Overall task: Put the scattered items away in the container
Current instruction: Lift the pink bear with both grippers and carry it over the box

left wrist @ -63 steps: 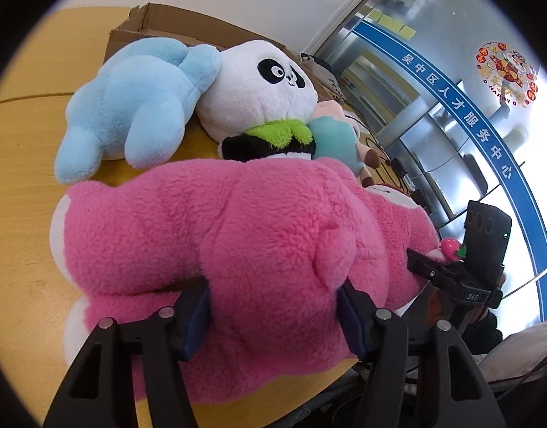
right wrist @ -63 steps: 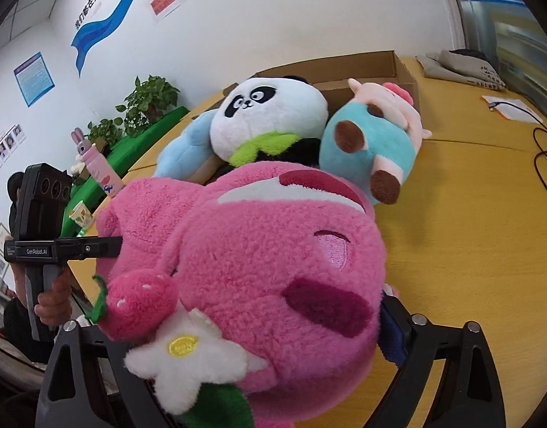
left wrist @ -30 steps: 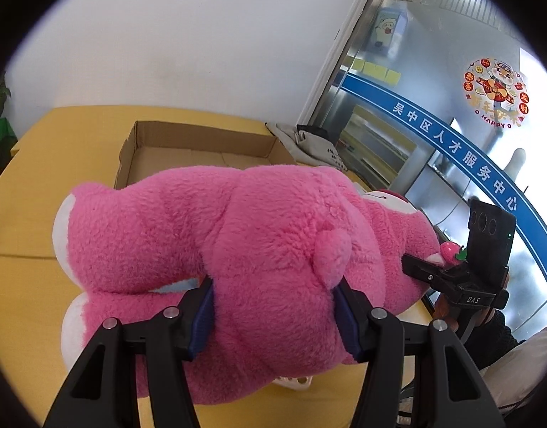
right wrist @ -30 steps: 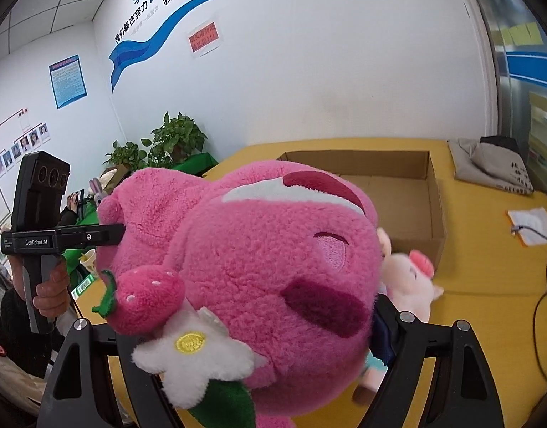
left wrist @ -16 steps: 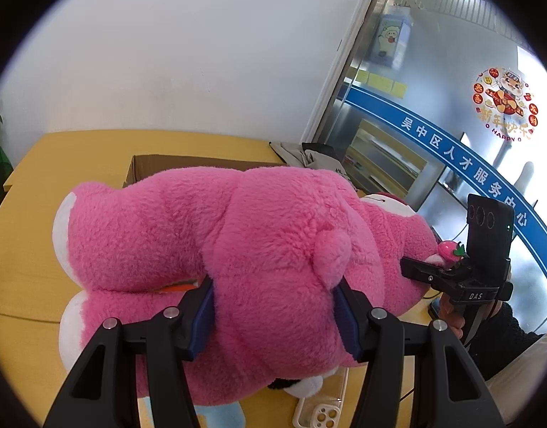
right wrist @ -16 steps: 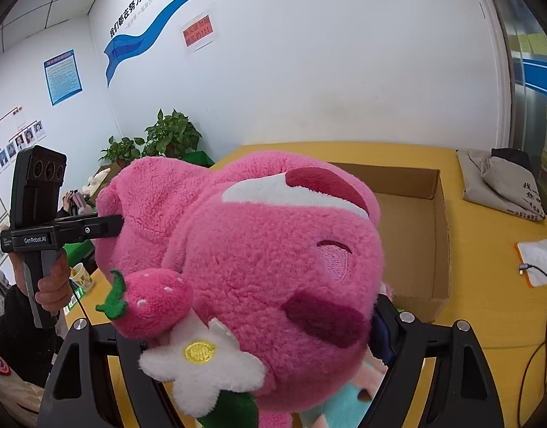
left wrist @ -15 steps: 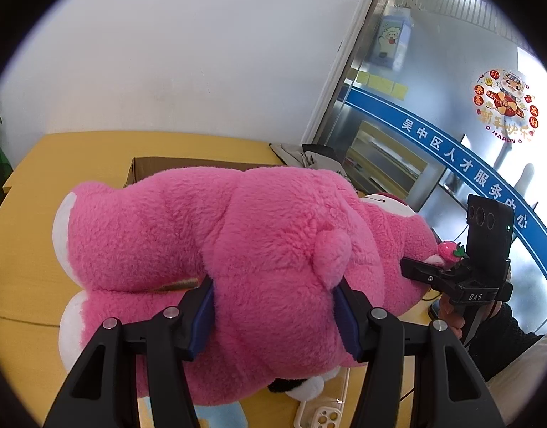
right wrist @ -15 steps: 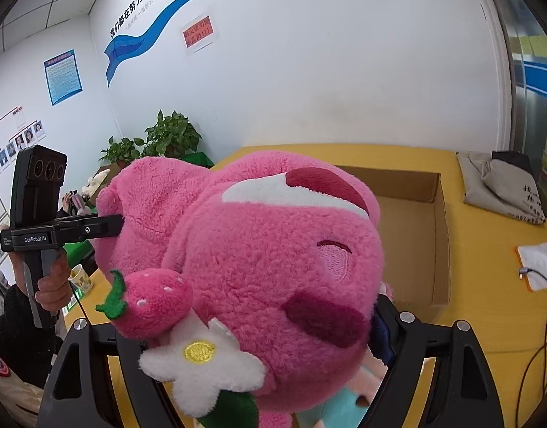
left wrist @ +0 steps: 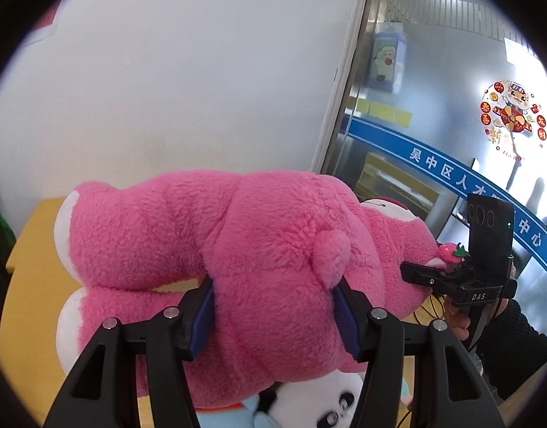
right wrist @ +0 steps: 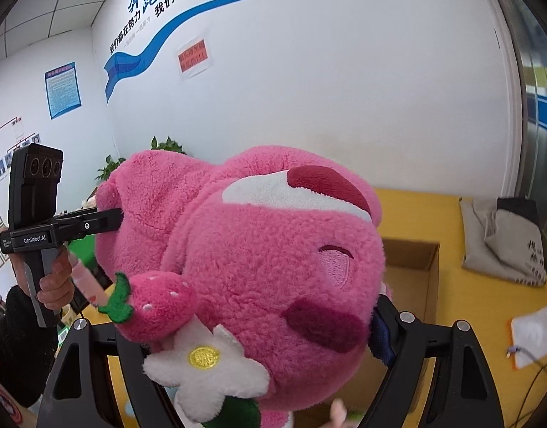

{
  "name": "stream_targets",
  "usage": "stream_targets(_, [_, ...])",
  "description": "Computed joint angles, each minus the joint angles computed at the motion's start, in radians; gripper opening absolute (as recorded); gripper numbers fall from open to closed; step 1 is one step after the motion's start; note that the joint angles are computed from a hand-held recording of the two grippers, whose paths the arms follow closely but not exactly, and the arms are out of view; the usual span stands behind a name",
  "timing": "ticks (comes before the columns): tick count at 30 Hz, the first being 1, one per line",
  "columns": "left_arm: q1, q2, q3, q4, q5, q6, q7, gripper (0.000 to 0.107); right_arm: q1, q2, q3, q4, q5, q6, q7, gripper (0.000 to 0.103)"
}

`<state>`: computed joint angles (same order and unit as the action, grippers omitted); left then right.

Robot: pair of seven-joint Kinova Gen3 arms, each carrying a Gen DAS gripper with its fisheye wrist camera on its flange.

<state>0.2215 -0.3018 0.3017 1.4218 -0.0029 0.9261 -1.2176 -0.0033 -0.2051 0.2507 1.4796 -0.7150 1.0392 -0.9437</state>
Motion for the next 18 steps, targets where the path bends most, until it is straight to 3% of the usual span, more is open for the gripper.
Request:
stream_targets(7, [0.009, 0.150, -0.037, -0.097, -0.029, -0.055, -0.045, 0.057, 0.064, 0.162, 0.007, -0.169, -0.085, 0.009, 0.056, 0.088])
stream_targets(14, [0.018, 0.301, -0.148, -0.064, 0.139, -0.135, -0.150, 0.057, 0.175, 0.302, -0.051, -0.120, -0.222, -0.061, 0.158, 0.088])
stream_targets(18, [0.004, 0.391, -0.160, -0.039, 0.203, -0.160, -0.190, 0.057, 0.213, 0.378, -0.093, -0.106, -0.195, -0.092, 0.144, 0.088])
